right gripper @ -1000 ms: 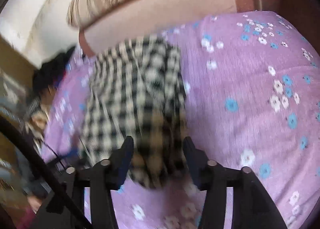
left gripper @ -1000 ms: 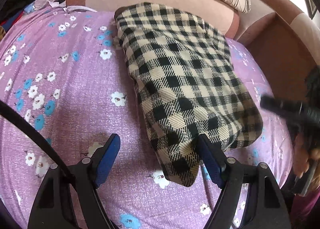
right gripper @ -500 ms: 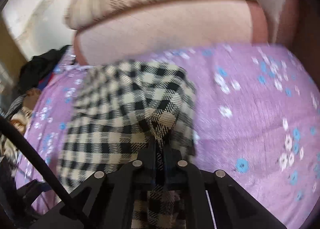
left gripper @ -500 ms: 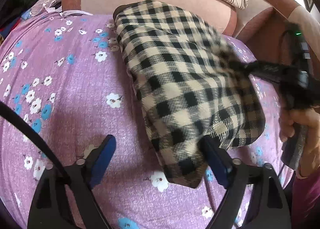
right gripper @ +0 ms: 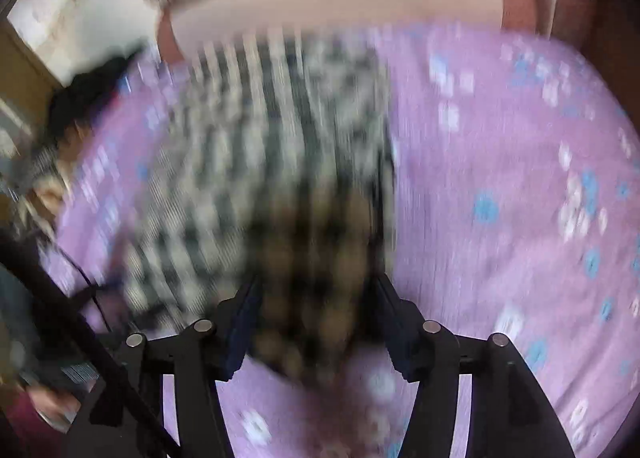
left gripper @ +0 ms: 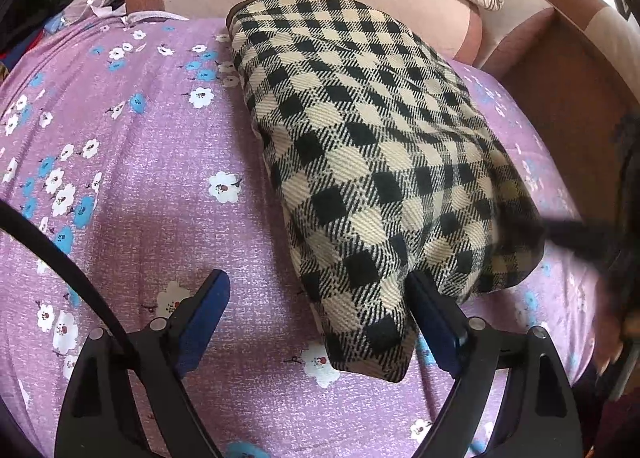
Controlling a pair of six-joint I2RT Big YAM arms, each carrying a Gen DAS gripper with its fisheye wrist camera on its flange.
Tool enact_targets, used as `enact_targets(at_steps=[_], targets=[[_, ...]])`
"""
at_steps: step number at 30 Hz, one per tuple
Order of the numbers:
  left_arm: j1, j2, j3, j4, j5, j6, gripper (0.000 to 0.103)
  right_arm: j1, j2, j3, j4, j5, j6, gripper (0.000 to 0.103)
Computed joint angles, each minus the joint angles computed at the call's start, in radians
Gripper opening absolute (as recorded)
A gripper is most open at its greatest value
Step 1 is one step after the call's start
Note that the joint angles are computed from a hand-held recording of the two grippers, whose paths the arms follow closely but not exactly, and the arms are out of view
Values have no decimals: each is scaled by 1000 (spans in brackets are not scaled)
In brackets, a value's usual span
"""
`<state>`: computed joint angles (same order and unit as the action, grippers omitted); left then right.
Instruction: Fold large clothes
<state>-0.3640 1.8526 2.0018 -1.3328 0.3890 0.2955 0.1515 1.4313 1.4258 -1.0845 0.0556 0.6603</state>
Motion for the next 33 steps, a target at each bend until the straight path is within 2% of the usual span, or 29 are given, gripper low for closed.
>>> enact_targets(at_steps=[1, 3, 4, 7, 9, 10, 12, 14, 16, 20, 22, 25, 28, 29, 31, 33], targets=[[1, 0, -1, -5, 1, 0, 89, 21, 12, -7, -38, 38, -52, 21], [3, -5, -9, -10, 4, -2, 89, 50, 0, -22, -40, 96, -86, 14], [6, -10, -13, -5, 4, -2, 89, 55, -5, -18, -49, 101, -86, 7], [6, -24, -26, 10, -1, 8, 89, 75, -40, -25, -47, 143, -77, 6], [3, -28, -30, 16, -9, 8, 89, 68, -58, -54, -27, 112, -51, 7], [2, -33, -37, 21, -14, 10, 89, 60, -60, -59, -19, 101, -43, 9], [-1, -37, -40, 26, -20, 10, 89, 28, -83, -84, 8, 57, 0, 23], [-3, -40, -42, 30, -24, 10, 89, 18, -132, -117, 53, 44, 51, 44], [-5, -38, -38, 28, -26, 2, 89, 8, -164, -130, 98, 58, 82, 53], [-7, -35, -35, 28, -26, -7, 89, 22, -102, -46, 58, 131, 51, 63], [-9, -34, -34, 29, -26, -9, 89, 17, -71, -23, 51, 143, 57, 64], [-8, -32, -31, 24, -25, -7, 89, -10, -39, -36, 110, 113, 78, 64], [-11, -29, -27, 20, -24, -14, 89, -39, 14, -38, 107, 90, 102, 67], [-11, -26, -22, 15, -22, -15, 89, -49, 6, -65, 135, 63, 104, 71], [-7, -13, -2, -3, -7, -18, 89, -65, -16, -91, 161, 34, 113, 73], [0, 4, 31, -30, 24, -29, 89, -70, -44, -100, 192, 49, 106, 73]])
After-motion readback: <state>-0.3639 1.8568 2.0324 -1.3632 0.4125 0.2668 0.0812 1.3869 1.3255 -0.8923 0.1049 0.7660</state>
